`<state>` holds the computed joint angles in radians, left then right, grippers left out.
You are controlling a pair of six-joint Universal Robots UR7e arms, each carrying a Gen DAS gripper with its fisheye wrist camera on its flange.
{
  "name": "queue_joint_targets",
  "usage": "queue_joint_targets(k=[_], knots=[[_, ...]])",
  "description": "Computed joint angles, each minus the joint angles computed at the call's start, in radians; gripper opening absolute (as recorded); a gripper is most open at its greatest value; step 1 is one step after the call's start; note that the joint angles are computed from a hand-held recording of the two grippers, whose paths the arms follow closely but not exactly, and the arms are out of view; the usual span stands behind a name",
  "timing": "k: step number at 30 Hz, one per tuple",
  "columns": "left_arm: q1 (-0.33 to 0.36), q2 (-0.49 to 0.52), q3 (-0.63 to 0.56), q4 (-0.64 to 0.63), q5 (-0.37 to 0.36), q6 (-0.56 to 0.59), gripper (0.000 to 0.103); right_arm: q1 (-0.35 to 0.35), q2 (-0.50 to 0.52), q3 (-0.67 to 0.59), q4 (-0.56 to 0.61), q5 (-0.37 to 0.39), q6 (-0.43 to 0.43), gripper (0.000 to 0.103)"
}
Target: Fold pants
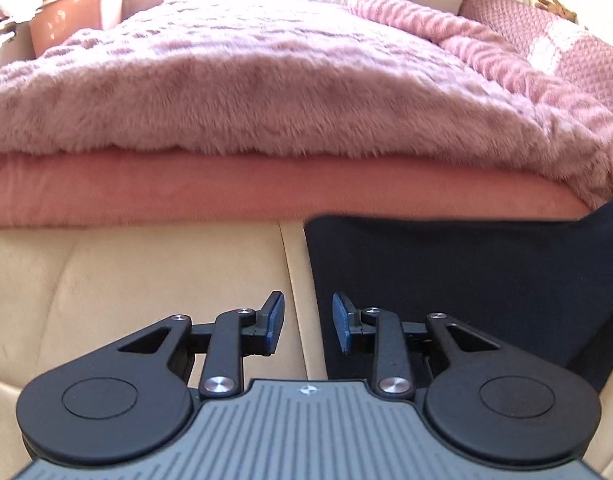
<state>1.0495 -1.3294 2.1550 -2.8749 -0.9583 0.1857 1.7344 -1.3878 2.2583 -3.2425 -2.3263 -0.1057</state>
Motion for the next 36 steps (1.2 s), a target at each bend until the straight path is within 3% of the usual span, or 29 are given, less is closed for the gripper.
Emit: queue_joint_targets(k=[5, 10, 14, 17, 20, 21, 23, 26, 29, 36], knots=[[0.010, 0.074, -0.071, -0.025, -0.036, -0.014, 0.031, -0.030, 0.044, -0.012, 0.034, -0.064, 0.003, 0.000], [0.005, 0.157, -0.114, -0.055, -0.024, 0.043, 0.024, -0.026, 0.134, -0.005, -0.099, -0.211, -0.064, 0.006], [0.008, 0.206, -0.128, -0.085, 0.012, 0.097, 0.018, 0.008, 0.170, 0.037, -0.307, -0.158, -0.227, 0.008], [0.013, 0.227, -0.123, -0.121, 0.033, 0.146, 0.018, 0.007, 0.206, 0.063, -0.358, -0.145, -0.295, 0.007], [0.009, 0.245, -0.125, -0.146, 0.067, 0.216, 0.022, -0.032, 0.227, 0.084, -0.385, -0.148, -0.270, 0.007], [0.006, 0.249, -0.129, -0.146, 0.081, 0.222, 0.024, -0.043, 0.236, 0.096, -0.445, -0.131, -0.281, 0.008], [-0.006, 0.246, -0.134, -0.131, 0.105, 0.209, 0.024, -0.042, 0.243, 0.087, -0.454, -0.154, -0.246, 0.016], [-0.027, 0.211, -0.102, -0.159, 0.129, 0.201, 0.022, 0.011, 0.271, 0.066, -0.476, -0.247, -0.233, 0.010], [-0.047, 0.128, -0.041, -0.133, 0.084, 0.183, 0.022, 0.061, 0.281, 0.100, -0.565, -0.217, -0.214, 0.009], [-0.132, -0.084, 0.136, -0.020, 0.030, 0.124, 0.022, 0.213, 0.386, 0.174, -0.692, -0.135, -0.047, 0.010]])
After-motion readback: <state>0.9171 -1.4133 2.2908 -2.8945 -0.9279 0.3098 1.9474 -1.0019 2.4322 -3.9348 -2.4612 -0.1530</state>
